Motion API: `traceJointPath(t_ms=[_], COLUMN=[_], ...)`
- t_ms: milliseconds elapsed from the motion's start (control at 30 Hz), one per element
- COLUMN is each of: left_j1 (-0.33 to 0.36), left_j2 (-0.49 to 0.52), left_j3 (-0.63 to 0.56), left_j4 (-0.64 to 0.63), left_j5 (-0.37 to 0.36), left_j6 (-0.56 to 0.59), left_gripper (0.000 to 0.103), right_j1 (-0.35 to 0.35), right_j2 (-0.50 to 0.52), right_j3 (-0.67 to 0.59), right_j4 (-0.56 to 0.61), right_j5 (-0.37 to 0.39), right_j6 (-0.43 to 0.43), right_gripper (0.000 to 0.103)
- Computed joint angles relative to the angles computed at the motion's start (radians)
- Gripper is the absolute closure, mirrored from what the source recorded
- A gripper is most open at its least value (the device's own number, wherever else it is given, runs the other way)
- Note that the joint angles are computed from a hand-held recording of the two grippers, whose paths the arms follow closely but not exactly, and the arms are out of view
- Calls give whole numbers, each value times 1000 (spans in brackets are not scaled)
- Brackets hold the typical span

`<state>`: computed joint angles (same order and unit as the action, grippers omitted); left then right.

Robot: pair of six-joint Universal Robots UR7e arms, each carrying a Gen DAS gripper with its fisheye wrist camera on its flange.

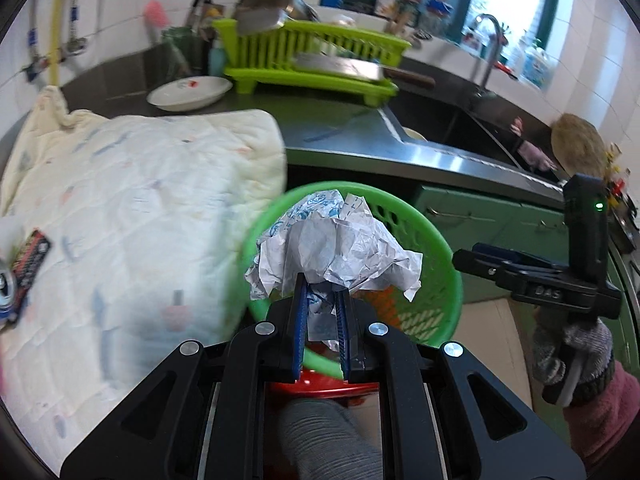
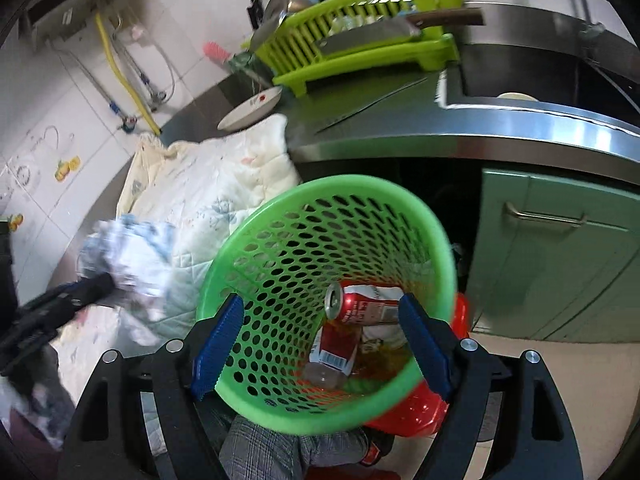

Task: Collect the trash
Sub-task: 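Open the left gripper over the green basket to drop the crumpled paper, then move both grippers back over the cloth toward the remaining trash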

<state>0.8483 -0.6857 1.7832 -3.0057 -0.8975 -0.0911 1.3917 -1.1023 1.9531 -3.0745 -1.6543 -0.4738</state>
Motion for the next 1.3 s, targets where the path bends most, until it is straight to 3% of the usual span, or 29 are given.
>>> traceJointPath(t_ms=[633, 700, 833, 900, 1300], left_j1=[11, 10, 12, 14, 12], left_j2=[160, 168, 171, 168, 82], left_j3=[-175, -183, -183, -179, -75], left_j4=[146, 155, 140, 133, 59], left_j5=[-75, -69, -78, -83, -29], left_j6=[-28, -35, -28, -34, -69], left_gripper=[86, 75, 70, 60, 50], right_j1=[-76, -80, -82, -83, -43], right_j2=[-96, -99, -102, -103, -85], right_j3=[75, 78, 81, 83, 85], right_j4=[-32, -32, -33, -35, -28], right_j5=[51, 55, 58, 58, 51], right_j6=[-4, -3, 1, 1, -12], right_gripper=[26, 26, 26, 26, 26])
